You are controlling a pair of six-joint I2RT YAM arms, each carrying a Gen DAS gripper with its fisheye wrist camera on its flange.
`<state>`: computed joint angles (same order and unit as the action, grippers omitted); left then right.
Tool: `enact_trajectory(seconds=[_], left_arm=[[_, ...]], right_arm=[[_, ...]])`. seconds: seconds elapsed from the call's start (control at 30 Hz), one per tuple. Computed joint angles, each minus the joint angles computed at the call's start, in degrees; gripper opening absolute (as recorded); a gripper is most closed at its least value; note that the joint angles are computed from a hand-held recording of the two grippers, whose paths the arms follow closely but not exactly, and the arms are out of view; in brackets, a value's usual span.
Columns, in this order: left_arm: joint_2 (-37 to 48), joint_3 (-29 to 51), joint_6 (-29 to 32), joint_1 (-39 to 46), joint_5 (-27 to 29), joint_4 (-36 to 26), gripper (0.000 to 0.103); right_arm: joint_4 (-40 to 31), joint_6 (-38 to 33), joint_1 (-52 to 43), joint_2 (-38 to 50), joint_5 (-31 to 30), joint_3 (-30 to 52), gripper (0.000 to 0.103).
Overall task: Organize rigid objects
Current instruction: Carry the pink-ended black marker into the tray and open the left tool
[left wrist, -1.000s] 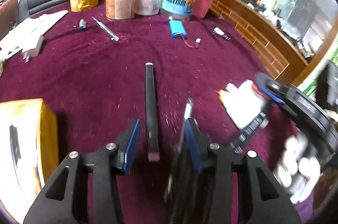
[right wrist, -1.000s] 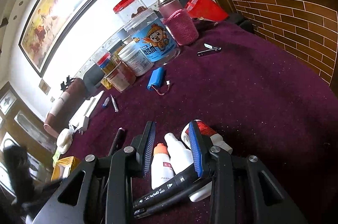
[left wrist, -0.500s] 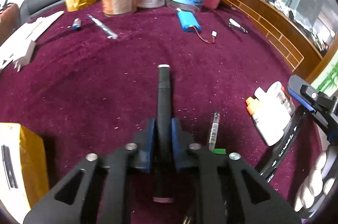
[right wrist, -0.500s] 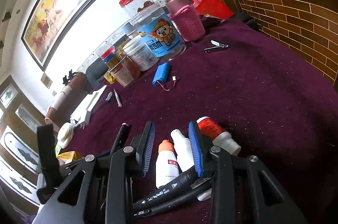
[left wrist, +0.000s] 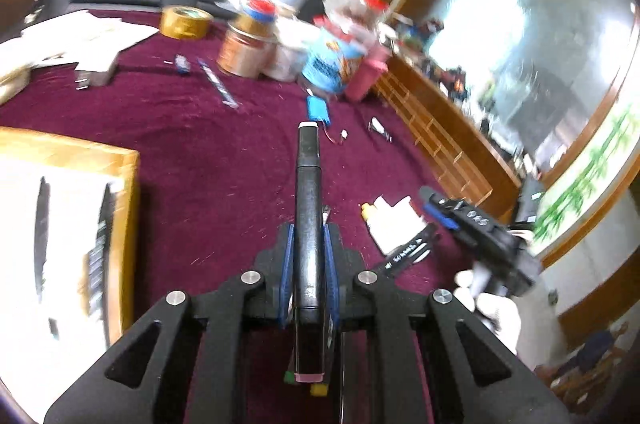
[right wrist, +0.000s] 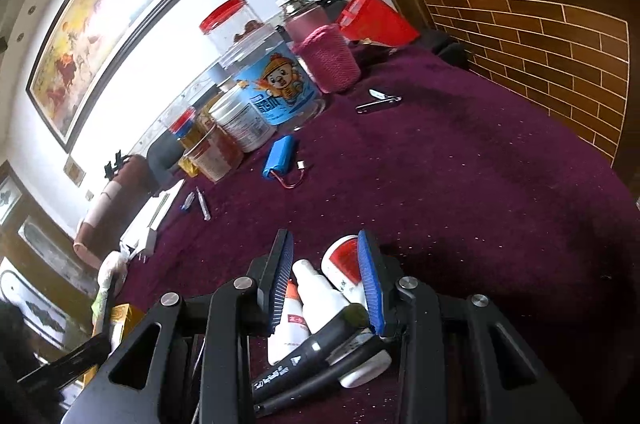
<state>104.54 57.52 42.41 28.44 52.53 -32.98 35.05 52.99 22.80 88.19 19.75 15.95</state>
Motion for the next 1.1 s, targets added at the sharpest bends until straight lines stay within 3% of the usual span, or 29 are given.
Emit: enact_trajectory(seconds=[0.3,0.5,0.77,1.1], left_arm=[[1.58,9.45,13.47,23.02,3.74,-15.04,0.012],[7.09,18.77,15.9,31.7,7.32,-19.58,0.012],[14.68,22.59,13.4,29.92,6.95,-19.55,0.012],[16.36,21.7,2.9,23.63,1.08,-8.49,0.012]], right_arm=[[-0.46,1.24,-1.08,0.72,-0.75,-0.66,0.03],[-1.71,3.57,-2.78,1.81,-0.17,-0.88,0.03],[-0.47,5.45,-4.24,1.32,-0.75,-2.88,0.033],[2.03,5.63,-6.65,2.18,-4.05,-3.6,0.033]])
